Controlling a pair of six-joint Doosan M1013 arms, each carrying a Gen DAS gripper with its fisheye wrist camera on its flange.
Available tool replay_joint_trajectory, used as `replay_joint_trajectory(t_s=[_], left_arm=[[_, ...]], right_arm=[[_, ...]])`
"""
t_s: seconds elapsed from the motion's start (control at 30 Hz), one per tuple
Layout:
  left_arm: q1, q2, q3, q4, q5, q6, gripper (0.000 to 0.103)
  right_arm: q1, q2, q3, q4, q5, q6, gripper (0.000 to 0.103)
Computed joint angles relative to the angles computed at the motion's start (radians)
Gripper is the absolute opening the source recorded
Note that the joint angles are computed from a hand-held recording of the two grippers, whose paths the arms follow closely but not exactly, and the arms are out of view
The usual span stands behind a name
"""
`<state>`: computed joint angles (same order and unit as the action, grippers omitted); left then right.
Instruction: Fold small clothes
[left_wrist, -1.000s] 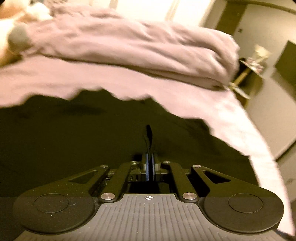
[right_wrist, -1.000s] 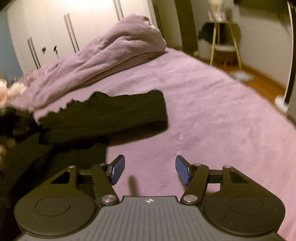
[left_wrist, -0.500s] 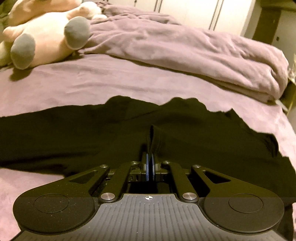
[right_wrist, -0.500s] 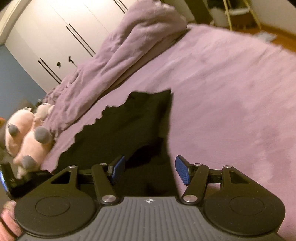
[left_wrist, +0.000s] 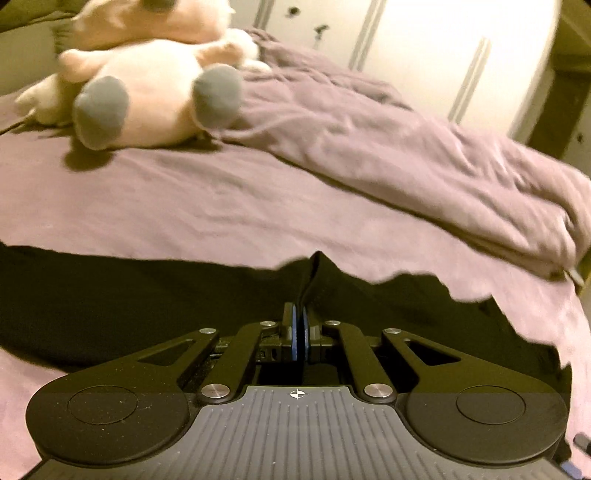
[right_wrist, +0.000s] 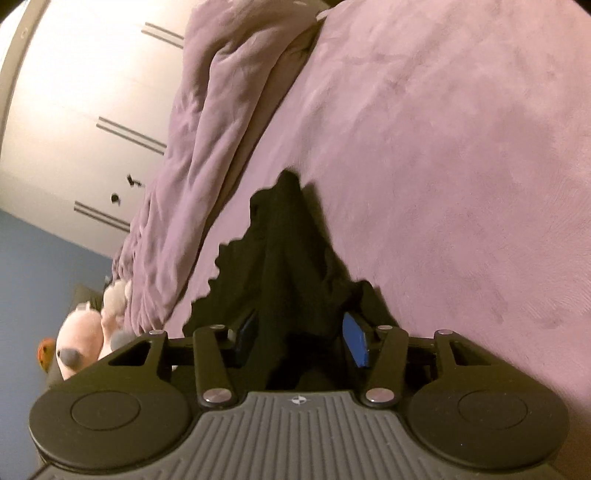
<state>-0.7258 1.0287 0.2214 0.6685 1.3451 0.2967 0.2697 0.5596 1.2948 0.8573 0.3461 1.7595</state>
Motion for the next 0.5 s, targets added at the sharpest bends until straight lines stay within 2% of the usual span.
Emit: replay_joint_trajectory(t_s=[0.07,0.13,0.17,0.2,0.27,0.33,0.4,0.43,0.5], left_arm=[[0.006,-0.044,0.089,-0.004,-0.036,-0.058,0.005],[0.010,-0.060,0.126,-0.029,-0.049,-0.069,0.005],[0.011,-0.059,0.129,-0.041,-0.043,-0.057,0.005],[0.011,-0.056,0.126,-0.050,-0.036,-0.046,0.005],[0.012,-0.051,0.122,-0.078,-0.035,-0.025,0.005],[0.012,-0.047,0.121,-0.090,-0.048,-0.003,0.005],[0.011,-0.047,0.127,-0.098,-0.082,0.015,0.005],[0.009,-0.030,0.096,-0.093,-0.069,0.034,0.005],[0.007,-0.003,0.045,-0.087,-0.040,0.067,0.005]], right_arm=[[0.003,0.013,-0.021,-0.057,0.002,0.047,0.042],[0.006,0.028,-0.043,-0.098,0.013,0.086,0.036],[0.008,0.032,-0.051,-0.127,0.011,0.106,0.027],[0.012,0.039,-0.064,-0.194,0.014,0.151,0.023],[0.017,0.051,-0.092,-0.333,0.037,0.239,0.008],[0.018,0.048,-0.088,-0.423,0.021,0.302,0.006],[0.027,0.031,-0.056,-0.625,-0.049,0.501,0.005],[0.031,0.024,-0.039,-0.728,-0.075,0.599,0.005],[0.035,0.025,-0.032,-0.782,-0.066,0.640,0.002]])
